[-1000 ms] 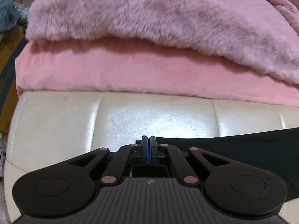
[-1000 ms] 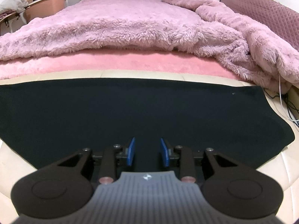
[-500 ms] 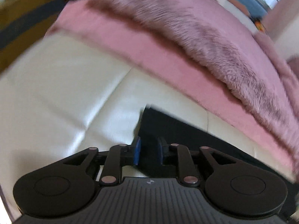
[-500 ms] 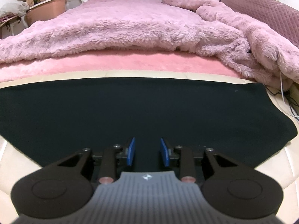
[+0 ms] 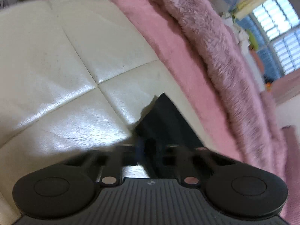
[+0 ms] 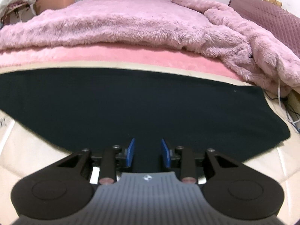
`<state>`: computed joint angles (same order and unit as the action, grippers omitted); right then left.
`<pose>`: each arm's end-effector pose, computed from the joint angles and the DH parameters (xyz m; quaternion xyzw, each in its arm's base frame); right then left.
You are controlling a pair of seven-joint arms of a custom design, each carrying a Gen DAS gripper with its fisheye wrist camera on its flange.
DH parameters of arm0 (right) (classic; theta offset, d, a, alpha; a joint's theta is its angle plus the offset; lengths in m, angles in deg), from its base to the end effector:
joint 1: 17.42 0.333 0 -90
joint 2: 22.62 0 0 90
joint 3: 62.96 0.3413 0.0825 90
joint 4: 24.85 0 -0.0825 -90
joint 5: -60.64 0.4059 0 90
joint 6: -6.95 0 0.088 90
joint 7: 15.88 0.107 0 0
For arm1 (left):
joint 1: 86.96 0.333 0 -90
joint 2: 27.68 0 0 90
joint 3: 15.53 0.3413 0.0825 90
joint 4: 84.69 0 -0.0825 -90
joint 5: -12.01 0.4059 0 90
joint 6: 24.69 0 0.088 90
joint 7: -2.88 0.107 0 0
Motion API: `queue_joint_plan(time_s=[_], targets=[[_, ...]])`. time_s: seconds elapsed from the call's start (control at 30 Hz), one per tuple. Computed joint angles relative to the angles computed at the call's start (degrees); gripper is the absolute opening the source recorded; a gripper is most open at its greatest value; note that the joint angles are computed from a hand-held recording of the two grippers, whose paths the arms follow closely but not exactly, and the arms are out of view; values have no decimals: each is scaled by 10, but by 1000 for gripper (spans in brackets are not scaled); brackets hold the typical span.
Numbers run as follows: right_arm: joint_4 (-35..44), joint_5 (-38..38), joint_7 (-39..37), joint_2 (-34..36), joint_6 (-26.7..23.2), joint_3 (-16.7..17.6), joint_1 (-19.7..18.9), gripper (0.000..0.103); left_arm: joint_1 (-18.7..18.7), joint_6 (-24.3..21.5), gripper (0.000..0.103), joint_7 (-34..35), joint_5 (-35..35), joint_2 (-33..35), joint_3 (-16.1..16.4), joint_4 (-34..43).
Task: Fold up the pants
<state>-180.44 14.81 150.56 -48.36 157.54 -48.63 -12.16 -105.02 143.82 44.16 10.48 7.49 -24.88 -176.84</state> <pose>0.3789 0.1504 0.3978 -0.5415 0.7737 -0.2897 0.1557 0.6988 -0.3313 0.3660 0.7938 -0.4920 0.3574 0.0026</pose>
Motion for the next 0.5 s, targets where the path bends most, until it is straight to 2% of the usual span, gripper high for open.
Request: queue_joint_plan(time_s=[0.07, 0.17, 0.23, 0.33, 0.43, 0.5], targets=[[-8, 22, -16, -14, -14, -4, 14, 28, -24, -8, 3, -25, 16, -3, 29, 1], [-19, 48, -33, -28, -29, -4, 26, 28, -18, 2, 3, -35, 23, -14, 31, -18], [-20, 52, -31, -28, -28, -1, 23, 28, -30, 1, 2, -49, 40, -25, 52, -29], [-12, 42, -20, -13, -1, 2, 10, 27, -38, 5, 2, -76, 66, -52, 78, -60], [7, 27, -19, 20, 32, 2, 1, 19, -43, -2, 2, -100, 97, -75, 100, -81], [22, 27, -26, 47, 55, -3, 4, 18, -46, 0, 2, -114, 127, -96, 111, -100]])
